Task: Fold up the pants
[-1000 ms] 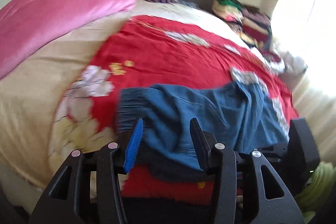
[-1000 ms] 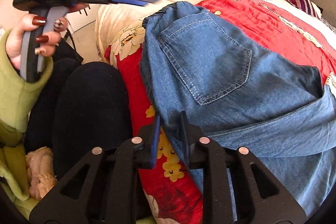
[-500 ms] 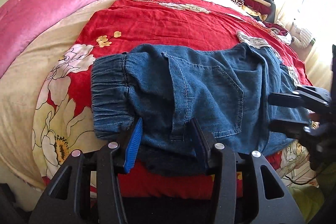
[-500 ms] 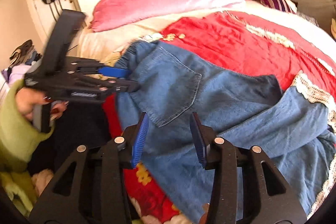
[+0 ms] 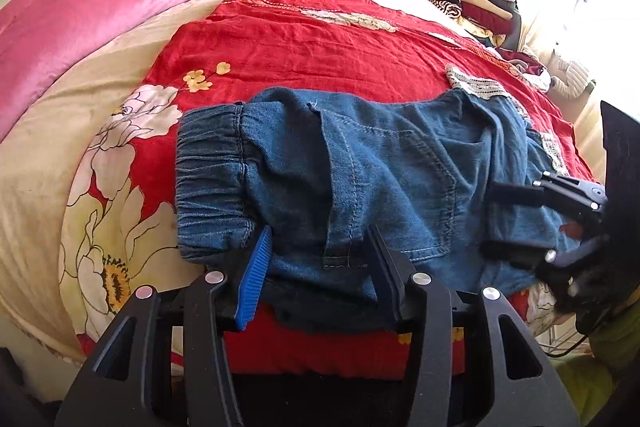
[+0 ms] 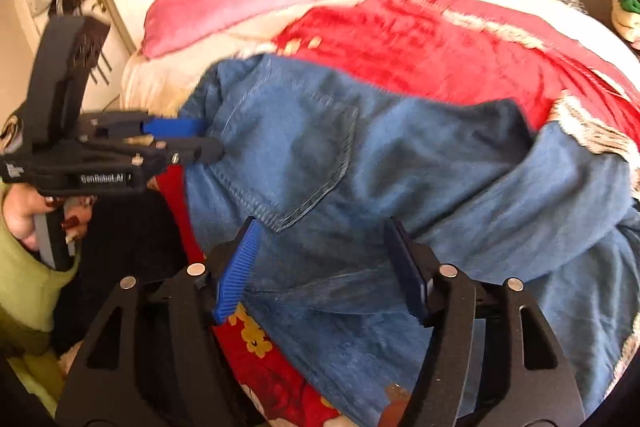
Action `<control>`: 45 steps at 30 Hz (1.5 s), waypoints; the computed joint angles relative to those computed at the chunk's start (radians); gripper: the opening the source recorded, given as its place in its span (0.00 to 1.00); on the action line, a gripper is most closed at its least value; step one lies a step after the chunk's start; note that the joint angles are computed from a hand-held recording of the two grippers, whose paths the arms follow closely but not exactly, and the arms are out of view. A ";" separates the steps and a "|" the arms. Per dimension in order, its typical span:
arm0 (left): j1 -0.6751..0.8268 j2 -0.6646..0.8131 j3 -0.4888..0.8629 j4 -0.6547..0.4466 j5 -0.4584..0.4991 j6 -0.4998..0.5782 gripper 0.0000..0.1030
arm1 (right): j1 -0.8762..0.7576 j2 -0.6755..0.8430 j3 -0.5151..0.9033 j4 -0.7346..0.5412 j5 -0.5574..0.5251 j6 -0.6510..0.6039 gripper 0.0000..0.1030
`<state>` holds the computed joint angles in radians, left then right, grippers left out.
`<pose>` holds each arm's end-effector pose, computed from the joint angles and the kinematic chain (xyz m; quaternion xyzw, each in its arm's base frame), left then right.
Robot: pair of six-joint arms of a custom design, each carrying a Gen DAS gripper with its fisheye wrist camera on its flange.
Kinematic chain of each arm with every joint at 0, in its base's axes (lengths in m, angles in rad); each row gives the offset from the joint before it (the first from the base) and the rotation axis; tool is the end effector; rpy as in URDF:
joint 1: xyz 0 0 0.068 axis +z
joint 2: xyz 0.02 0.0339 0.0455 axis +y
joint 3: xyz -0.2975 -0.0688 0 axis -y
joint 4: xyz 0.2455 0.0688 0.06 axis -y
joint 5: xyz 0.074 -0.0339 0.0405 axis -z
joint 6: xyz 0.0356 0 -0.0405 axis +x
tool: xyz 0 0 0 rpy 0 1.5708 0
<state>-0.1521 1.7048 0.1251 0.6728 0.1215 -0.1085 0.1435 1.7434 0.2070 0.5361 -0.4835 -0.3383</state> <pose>0.1821 -0.0323 0.0762 0.0404 0.9430 -0.0992 0.3151 0.1921 0.0445 0.0745 -0.2877 0.8887 0.2021 0.2943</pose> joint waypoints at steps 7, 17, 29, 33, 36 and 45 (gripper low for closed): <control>-0.025 -0.222 -0.031 -0.149 -0.016 -0.035 0.57 | -0.210 -0.129 0.012 -0.128 -0.073 -0.046 0.64; -0.159 -0.453 -0.006 -0.349 -0.107 -0.100 0.77 | -0.423 -0.186 0.073 -0.234 -0.152 -0.111 0.75; -0.371 -0.344 0.050 -0.316 -0.191 -0.186 0.86 | -0.538 -0.189 0.127 -0.222 -0.133 -0.127 0.80; -0.409 -0.252 0.079 -0.272 -0.194 -0.197 0.87 | -0.520 -0.154 0.167 -0.221 -0.112 -0.113 0.82; -0.430 -0.175 0.109 -0.243 -0.186 -0.208 0.90 | -0.484 -0.120 0.207 -0.219 -0.087 -0.102 0.82; -0.456 0.019 0.226 -0.212 -0.133 -0.201 0.91 | -0.373 0.023 0.403 -0.286 0.022 -0.058 0.82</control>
<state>-0.6077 1.7233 0.3514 0.4605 -0.0112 -0.3096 -0.2295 1.7662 0.6102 0.2503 -0.4617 -0.3967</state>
